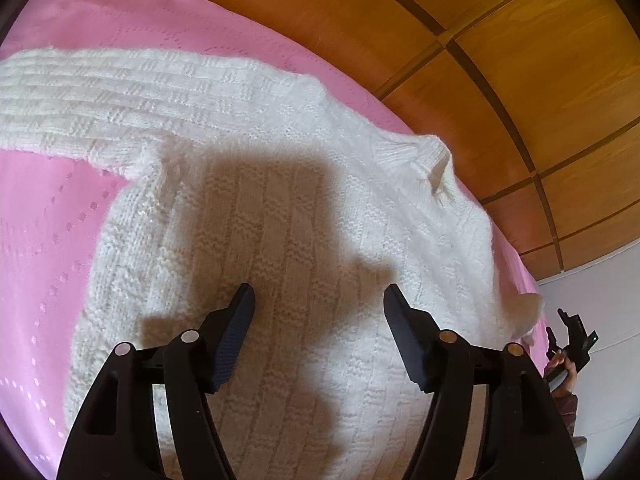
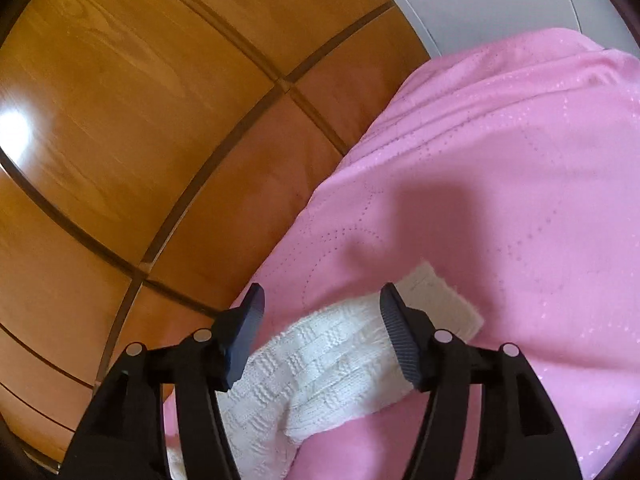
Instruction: Fold small clothes
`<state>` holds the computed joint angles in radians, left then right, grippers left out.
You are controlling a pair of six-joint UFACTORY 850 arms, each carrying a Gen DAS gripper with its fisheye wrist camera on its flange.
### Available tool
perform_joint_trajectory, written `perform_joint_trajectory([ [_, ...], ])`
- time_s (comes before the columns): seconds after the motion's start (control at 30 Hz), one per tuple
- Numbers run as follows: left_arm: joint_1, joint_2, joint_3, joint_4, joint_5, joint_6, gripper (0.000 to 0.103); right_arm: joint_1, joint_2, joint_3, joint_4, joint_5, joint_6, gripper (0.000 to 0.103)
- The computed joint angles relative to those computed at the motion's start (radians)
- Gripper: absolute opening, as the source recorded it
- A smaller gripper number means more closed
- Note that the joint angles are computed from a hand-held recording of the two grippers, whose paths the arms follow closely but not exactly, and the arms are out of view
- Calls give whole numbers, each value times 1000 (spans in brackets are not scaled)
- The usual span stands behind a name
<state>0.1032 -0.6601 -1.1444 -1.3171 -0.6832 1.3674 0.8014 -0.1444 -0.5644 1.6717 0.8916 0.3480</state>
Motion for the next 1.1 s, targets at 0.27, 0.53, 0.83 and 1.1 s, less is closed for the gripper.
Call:
perform_joint_trajectory([
  [0.27,3,-4,0,-7,-18,17,66,107,-103,13,7,-77,204,56],
  [0.53,25,11,20,-12,-26,30,66,-43,-147,-59,9,-197,-3,10],
  [0.83,82,16,13,-47,-35,97,66,177,59,-63,567,165,-482,7],
  [1.1,134,35,7,-85,-1,193,66,242,5,-2,794,-17,-451,41],
])
